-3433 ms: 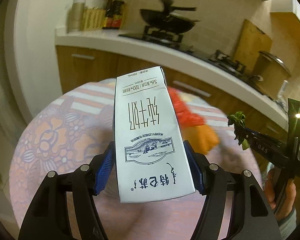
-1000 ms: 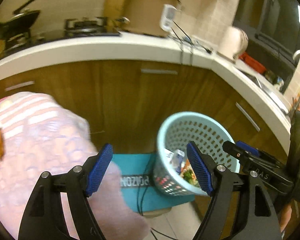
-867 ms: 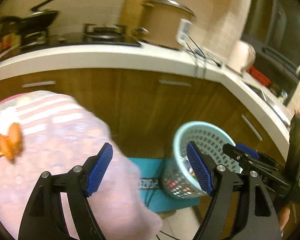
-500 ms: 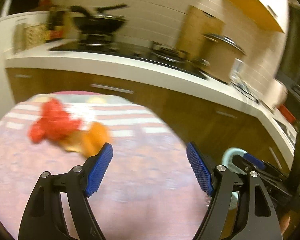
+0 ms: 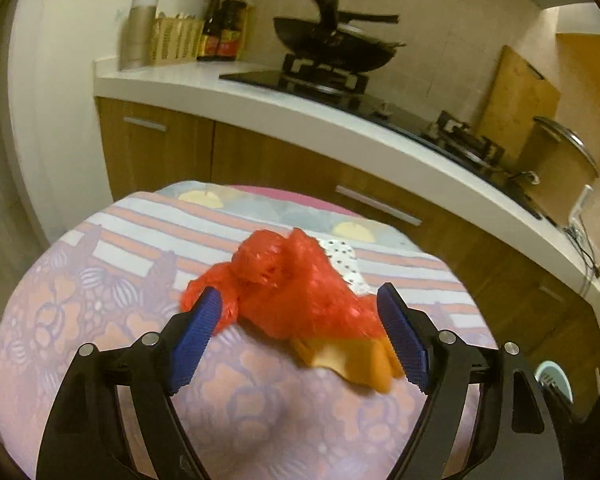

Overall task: Collect trash
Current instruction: 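Move both tools back over the table toward the red bag and peels, then grasp the red plastic bag with the left tool while the right tool grasps an orange peel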

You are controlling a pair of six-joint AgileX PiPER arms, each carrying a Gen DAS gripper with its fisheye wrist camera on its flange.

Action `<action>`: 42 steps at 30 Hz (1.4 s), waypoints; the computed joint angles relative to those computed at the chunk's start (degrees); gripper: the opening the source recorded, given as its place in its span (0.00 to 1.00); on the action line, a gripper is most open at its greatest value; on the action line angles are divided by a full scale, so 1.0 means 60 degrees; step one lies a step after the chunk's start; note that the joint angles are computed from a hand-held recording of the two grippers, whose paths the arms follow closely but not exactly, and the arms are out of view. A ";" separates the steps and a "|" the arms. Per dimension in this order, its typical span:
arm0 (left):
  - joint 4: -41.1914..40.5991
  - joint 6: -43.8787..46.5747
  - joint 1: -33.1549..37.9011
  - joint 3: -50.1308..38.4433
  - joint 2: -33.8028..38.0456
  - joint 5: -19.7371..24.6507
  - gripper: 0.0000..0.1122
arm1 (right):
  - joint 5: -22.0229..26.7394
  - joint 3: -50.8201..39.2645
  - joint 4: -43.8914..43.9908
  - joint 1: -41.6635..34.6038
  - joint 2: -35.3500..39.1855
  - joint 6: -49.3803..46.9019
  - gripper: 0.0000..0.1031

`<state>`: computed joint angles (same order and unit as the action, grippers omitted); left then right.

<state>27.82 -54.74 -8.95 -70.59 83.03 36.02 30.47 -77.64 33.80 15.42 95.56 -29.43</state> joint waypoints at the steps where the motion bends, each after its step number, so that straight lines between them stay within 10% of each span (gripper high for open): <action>1: -0.0331 0.0288 0.0133 -0.0213 0.0252 0.0032 0.70 | 0.0030 -0.0093 -0.0141 0.0067 0.0104 0.0077 0.52; 7: -0.1238 0.1106 0.0476 -0.0897 0.1245 0.0228 0.69 | 0.0540 -0.1098 -0.1076 0.0487 0.0451 0.0763 0.52; 11: -0.1609 0.1388 0.0693 -0.0485 0.1202 -0.0248 0.49 | 0.1011 -0.2173 -0.1589 0.0826 0.0970 0.1237 0.52; 27: -0.6802 0.6556 0.2297 0.3634 -0.1472 -0.3534 0.37 | 0.2702 -0.5490 -0.1856 0.1510 0.3791 0.2104 0.52; 35: -0.5607 0.5449 0.2069 0.3802 -0.1759 -0.3725 0.37 | 0.2646 -0.5013 -0.1343 0.1537 0.3515 0.1416 0.17; 42: -0.2926 0.2965 0.1099 0.3573 -0.2488 -0.3458 0.37 | 0.1720 -0.2944 -0.0729 0.1036 0.1952 0.0671 0.16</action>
<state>10.26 -36.95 -2.36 -49.15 68.10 15.27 40.79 -95.31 29.43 21.64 107.27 -25.40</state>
